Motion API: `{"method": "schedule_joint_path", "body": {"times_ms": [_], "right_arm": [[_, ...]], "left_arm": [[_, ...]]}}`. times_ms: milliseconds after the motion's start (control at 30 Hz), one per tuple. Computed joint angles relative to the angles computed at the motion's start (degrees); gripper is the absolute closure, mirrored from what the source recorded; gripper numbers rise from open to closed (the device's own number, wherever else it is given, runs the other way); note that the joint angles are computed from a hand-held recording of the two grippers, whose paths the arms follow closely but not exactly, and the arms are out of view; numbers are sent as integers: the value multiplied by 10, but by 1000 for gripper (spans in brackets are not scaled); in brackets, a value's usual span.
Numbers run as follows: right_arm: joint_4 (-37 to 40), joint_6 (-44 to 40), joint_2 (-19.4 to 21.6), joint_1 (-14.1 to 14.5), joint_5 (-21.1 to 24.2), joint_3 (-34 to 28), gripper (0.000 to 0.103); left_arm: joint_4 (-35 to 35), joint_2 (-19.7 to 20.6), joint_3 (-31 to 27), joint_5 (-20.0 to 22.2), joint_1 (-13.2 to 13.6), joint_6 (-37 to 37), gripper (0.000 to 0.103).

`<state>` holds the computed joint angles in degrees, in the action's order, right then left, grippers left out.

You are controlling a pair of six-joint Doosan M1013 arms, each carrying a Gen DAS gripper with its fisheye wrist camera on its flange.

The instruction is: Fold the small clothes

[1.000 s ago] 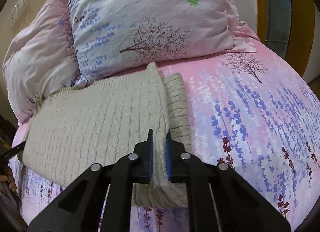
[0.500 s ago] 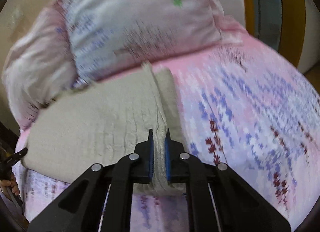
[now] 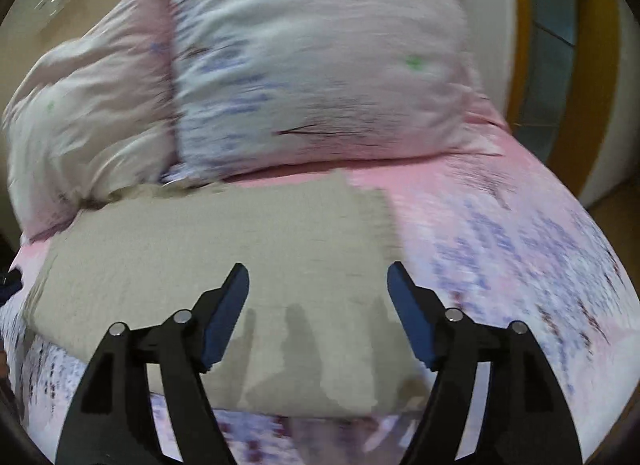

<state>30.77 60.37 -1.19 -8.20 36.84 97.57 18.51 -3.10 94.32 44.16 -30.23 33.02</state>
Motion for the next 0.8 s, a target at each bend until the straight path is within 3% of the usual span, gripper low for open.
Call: {"method": "schedule_joint_path", "body": {"times_ms": [67, 200, 300, 367, 400, 467, 800], "right_arm": [[-22, 1, 6, 22, 13, -10, 23], [-99, 37, 16, 74, 0, -18, 20], [-139, 68, 25, 99, -7, -25, 14], [-173, 106, 38, 110, 17, -37, 11], [-187, 123, 47, 113, 35, -44, 9], [-183, 139, 49, 111, 27, -40, 3], [-143, 106, 54, 102, 34, -41, 2]], "left_arm": [[-72, 2, 3, -20, 22, 23, 21], [-167, 13, 3, -34, 47, 59, 21], [-210, 21, -1, -40, 55, 90, 21], [-199, 26, -6, -37, 52, 91, 20], [-198, 30, -10, -34, 51, 95, 19], [-210, 34, -14, -35, 52, 110, 19], [-160, 54, -37, -5, 38, 119, 19]]}}
